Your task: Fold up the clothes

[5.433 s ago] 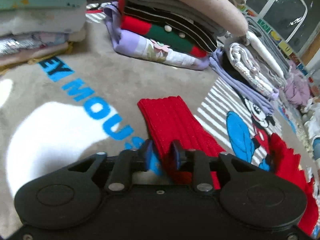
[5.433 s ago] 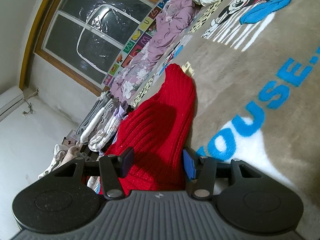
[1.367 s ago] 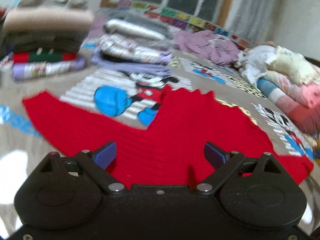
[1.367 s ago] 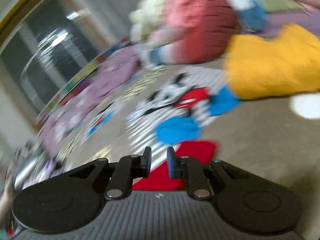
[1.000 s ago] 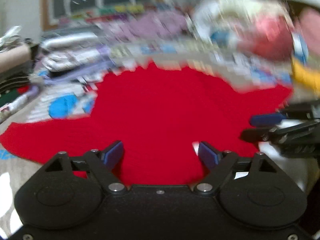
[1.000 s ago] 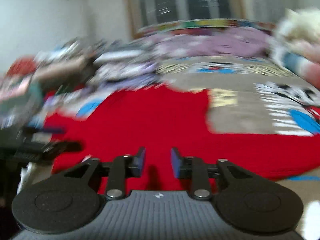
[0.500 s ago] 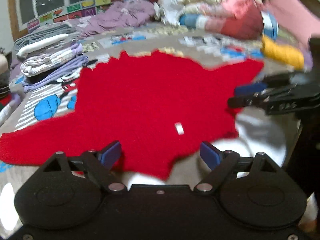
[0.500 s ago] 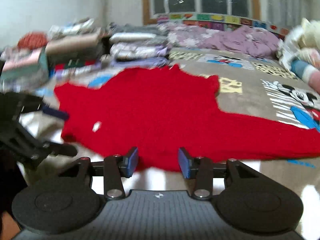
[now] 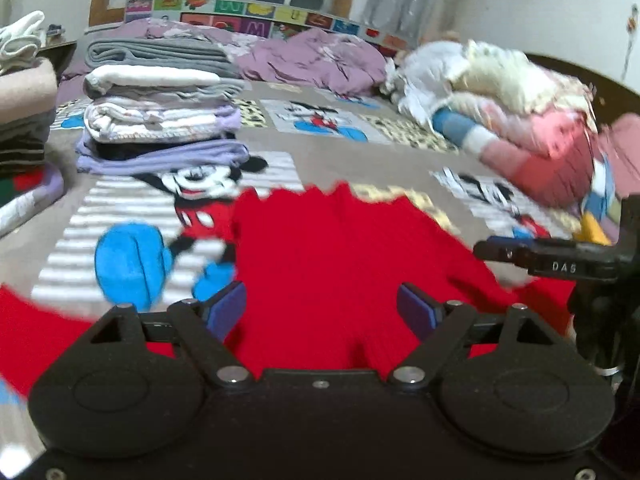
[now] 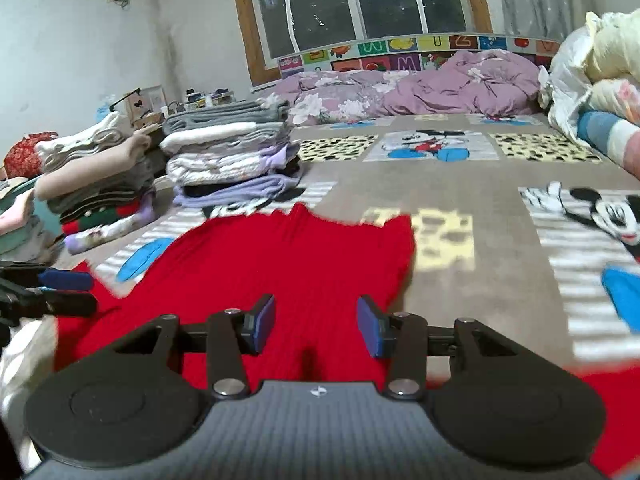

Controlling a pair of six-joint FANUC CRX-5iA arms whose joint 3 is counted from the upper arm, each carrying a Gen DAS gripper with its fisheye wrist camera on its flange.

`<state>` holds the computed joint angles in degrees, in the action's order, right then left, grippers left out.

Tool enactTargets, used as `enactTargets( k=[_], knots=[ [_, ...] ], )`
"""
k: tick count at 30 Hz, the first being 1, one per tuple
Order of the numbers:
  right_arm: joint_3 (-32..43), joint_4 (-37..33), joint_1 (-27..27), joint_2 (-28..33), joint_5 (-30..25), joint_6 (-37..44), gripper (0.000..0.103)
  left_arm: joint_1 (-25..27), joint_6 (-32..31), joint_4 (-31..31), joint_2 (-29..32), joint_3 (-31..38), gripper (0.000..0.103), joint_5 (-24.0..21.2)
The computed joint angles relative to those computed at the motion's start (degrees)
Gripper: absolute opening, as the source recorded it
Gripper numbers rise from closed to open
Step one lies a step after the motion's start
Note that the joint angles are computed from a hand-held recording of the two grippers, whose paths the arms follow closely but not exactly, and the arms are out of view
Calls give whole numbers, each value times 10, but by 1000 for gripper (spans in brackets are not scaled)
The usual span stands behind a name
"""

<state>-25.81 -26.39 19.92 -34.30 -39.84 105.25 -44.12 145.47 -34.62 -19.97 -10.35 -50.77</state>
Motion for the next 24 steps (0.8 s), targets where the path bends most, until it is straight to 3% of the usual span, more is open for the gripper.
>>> enactTargets(
  k=[7,11,15,18,21,24],
  knots=[
    [122,-97,-81,151,-34,94,54,215,-221,252,5,-60,76,146],
    [199,-173,-134,236,-95,110,59,296,-377,455,22,-124,72,224],
    [252,-233,-172,302,-144,97,61,333,-504,632,47,-172,68,259],
    [262,-241,-179,325,-158,84,61,339,-562,711,64,-181,63,260],
    [268,-248,-185,338,-175,81,62,335,-599,745,82,-176,56,252],
    [271,-255,-187,343,-185,88,59,334,-600,740,99,-166,48,236]
  ],
)
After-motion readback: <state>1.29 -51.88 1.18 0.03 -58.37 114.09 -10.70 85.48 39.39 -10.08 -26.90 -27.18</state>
